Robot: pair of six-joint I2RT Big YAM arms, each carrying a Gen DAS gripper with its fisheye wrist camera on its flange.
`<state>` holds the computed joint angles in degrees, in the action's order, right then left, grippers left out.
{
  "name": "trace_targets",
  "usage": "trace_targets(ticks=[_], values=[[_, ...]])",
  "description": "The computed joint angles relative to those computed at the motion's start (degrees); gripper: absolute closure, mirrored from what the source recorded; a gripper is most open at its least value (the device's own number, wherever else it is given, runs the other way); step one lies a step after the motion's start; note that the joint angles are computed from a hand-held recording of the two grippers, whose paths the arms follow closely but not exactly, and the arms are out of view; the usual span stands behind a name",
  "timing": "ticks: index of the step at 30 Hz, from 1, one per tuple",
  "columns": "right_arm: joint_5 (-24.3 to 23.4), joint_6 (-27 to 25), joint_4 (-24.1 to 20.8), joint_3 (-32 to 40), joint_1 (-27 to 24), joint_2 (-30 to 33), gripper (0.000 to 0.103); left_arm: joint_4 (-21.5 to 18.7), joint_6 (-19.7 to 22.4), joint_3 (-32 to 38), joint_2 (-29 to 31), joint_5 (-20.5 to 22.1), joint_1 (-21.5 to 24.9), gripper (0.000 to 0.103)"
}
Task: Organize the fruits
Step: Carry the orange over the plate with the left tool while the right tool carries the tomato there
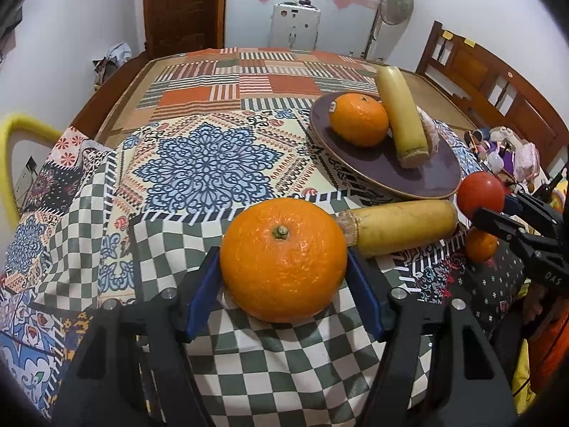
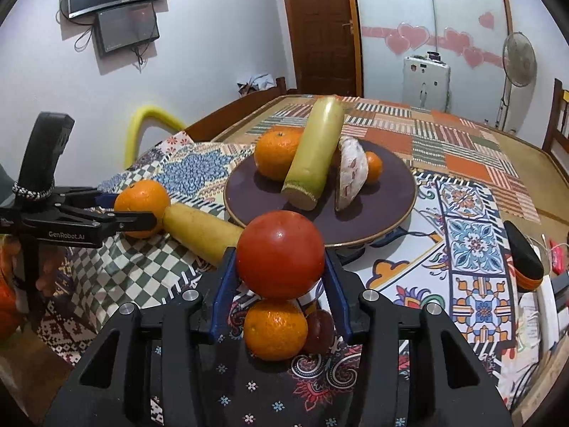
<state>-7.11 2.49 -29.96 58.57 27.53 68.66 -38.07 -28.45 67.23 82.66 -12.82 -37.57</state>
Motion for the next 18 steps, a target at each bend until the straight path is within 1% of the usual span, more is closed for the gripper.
trace_targets(ticks=[4,11,18], values=[[0.61,-0.08,0.17,0.17,-0.3,-0.95,0.06,-0.32,-0.45,0.26,-0.97,-0.88,-0.09,0.036],[1.37,-0.14,0.55,0.73,-1.62,-1.92,0.06,-0.12,0.58,2.36,-2.03,-3.01,-1.32,0.036],[2.11,-0.75,0.68,1.56,-3.68,-1.87,0.06,0.79,2.23,6.41,0.02,-2.96,-2.48,0.036]])
